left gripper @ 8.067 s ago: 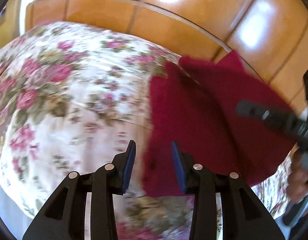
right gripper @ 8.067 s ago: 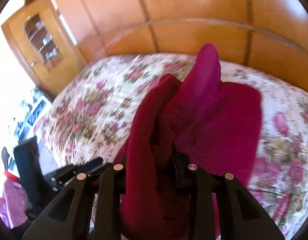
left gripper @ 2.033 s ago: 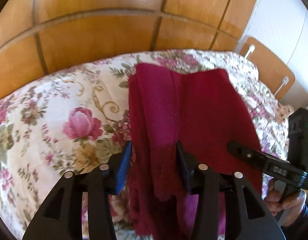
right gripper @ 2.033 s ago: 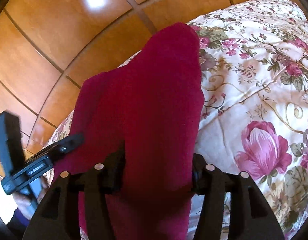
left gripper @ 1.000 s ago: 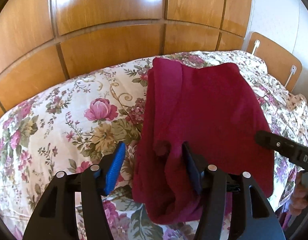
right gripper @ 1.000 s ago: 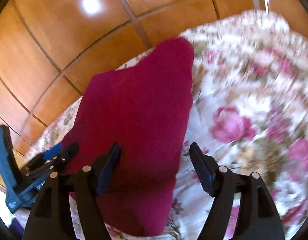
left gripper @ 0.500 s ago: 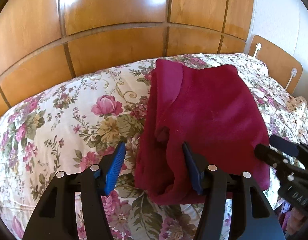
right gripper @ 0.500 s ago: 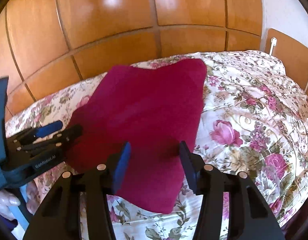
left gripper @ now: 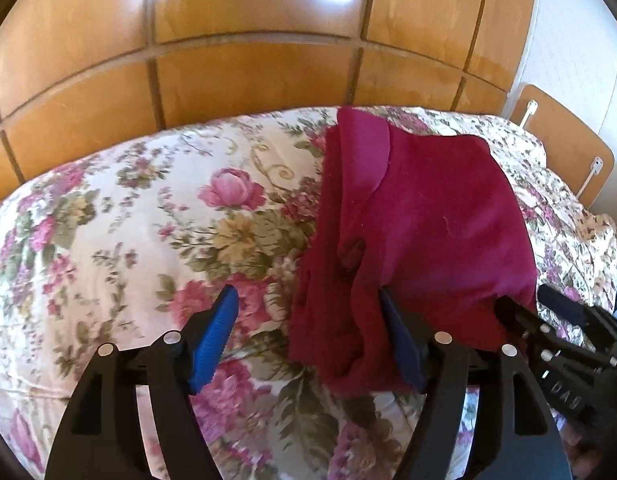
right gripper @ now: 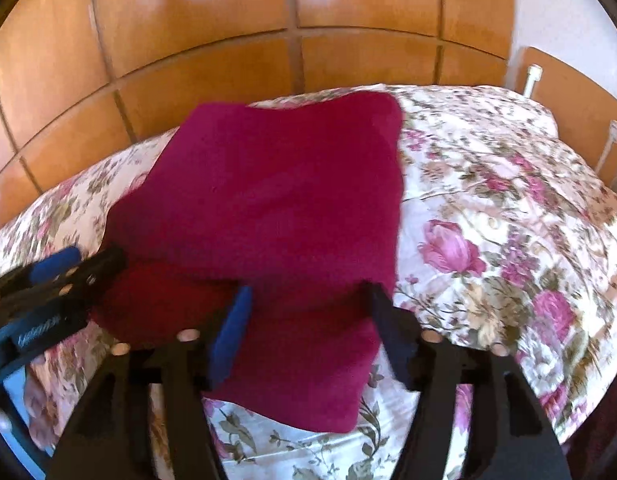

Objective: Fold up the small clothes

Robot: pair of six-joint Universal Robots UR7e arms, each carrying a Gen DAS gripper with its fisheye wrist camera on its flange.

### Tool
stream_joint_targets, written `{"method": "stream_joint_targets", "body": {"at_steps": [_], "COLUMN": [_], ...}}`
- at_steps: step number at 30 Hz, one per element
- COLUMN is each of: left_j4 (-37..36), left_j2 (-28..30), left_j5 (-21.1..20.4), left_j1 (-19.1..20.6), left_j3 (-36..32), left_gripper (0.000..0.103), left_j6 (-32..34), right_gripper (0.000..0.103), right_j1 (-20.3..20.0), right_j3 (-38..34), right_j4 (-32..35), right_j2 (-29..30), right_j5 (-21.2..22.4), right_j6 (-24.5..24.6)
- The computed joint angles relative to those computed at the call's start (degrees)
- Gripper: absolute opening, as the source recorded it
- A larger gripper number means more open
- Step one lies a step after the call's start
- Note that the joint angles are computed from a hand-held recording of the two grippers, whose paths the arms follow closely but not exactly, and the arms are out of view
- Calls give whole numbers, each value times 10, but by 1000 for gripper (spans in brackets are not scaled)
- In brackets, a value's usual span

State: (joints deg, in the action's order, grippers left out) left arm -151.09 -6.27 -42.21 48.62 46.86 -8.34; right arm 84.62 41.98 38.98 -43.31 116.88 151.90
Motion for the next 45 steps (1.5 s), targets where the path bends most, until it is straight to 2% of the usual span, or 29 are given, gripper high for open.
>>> {"method": "stream_joint_targets", "body": {"at_steps": [3,8,10,15,26,45], "left_j4": [-33,-113,-137,-177,-181,-171], "left_j2": [-23,-58,-70,-87,-111,-109], "left_j5": [14,57,68,96,115,124], "left_j1": [-8,-26,-32,-46,-60,-64], "left_j3": [46,128,157,211,270,266], "left_gripper": [77,79,86,91,92,94], "left_j6": [5,14,9,6,-34,-41], "right_gripper": [87,99,100,100,100,100], "right_j1": [14,36,44,55,63,59], "right_j3": [53,144,177,234,297,302], "right_j4": [-58,-145,-178,-232,-268,-257], "right_j2": [-30,-78,-94,-125,-150,-151], "right_j5": [32,56,68,88,102,98], "right_j6": [12,-2,-3,1,-3,13]}}
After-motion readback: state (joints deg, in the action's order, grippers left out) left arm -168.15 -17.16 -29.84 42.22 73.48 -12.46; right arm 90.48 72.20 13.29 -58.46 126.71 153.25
